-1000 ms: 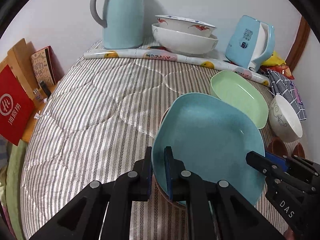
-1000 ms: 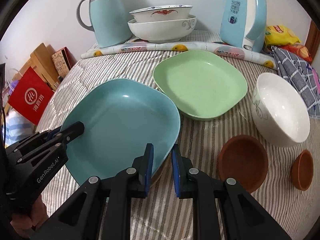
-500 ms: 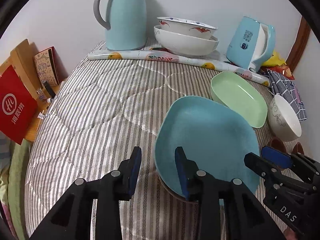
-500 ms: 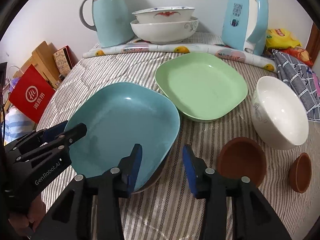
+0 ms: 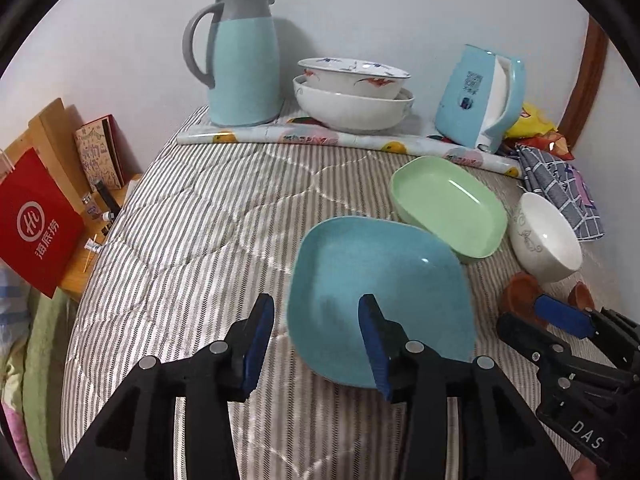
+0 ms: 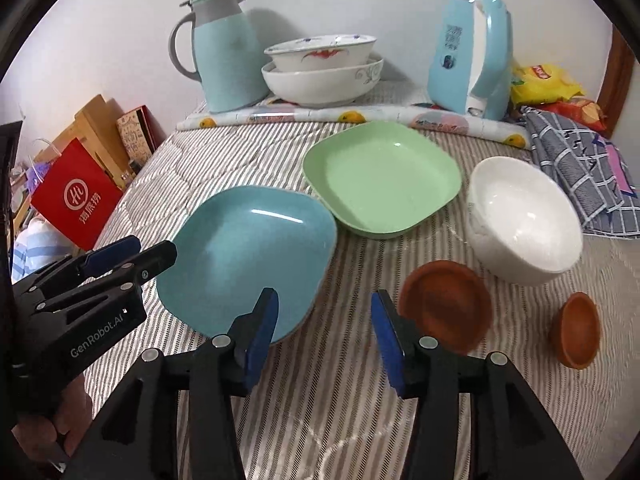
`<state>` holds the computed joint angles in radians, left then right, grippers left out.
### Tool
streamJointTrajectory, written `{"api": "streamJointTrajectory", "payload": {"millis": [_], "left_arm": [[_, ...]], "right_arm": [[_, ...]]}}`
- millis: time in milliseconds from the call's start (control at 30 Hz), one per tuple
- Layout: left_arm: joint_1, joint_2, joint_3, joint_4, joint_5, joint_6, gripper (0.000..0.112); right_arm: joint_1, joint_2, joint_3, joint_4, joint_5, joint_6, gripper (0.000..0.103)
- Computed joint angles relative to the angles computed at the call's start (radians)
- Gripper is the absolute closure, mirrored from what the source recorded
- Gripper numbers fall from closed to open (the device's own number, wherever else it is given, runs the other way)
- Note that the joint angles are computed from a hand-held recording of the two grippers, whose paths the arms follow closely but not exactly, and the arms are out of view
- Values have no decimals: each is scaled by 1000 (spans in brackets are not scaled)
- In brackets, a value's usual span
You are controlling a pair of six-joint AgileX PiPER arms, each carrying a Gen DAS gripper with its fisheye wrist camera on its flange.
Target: Organize plates and bowls
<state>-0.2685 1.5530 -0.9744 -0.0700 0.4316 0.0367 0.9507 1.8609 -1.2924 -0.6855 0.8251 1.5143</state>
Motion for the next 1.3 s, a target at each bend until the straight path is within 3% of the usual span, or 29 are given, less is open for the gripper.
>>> {"api": "streamJointTrajectory", "payload": {"millis": [167, 233, 433, 700, 1300], "left_arm": [[-51, -28, -6, 65, 14, -90, 70], [-75, -38, -13, 96, 19, -133, 67], [-123, -39, -46, 137, 23, -207, 63], [-186, 8, -114, 335, 43, -437, 63], [-187, 188, -331, 227, 128, -340, 63]], "right_arm": [[19, -62, 43, -41, 39, 38, 47], [18, -84, 58, -50, 51, 47, 40], [26, -156, 116, -101, 100, 90, 39], [4, -198, 128, -124, 176, 64, 39], [-195, -183, 95, -59, 38, -163, 39]]}}
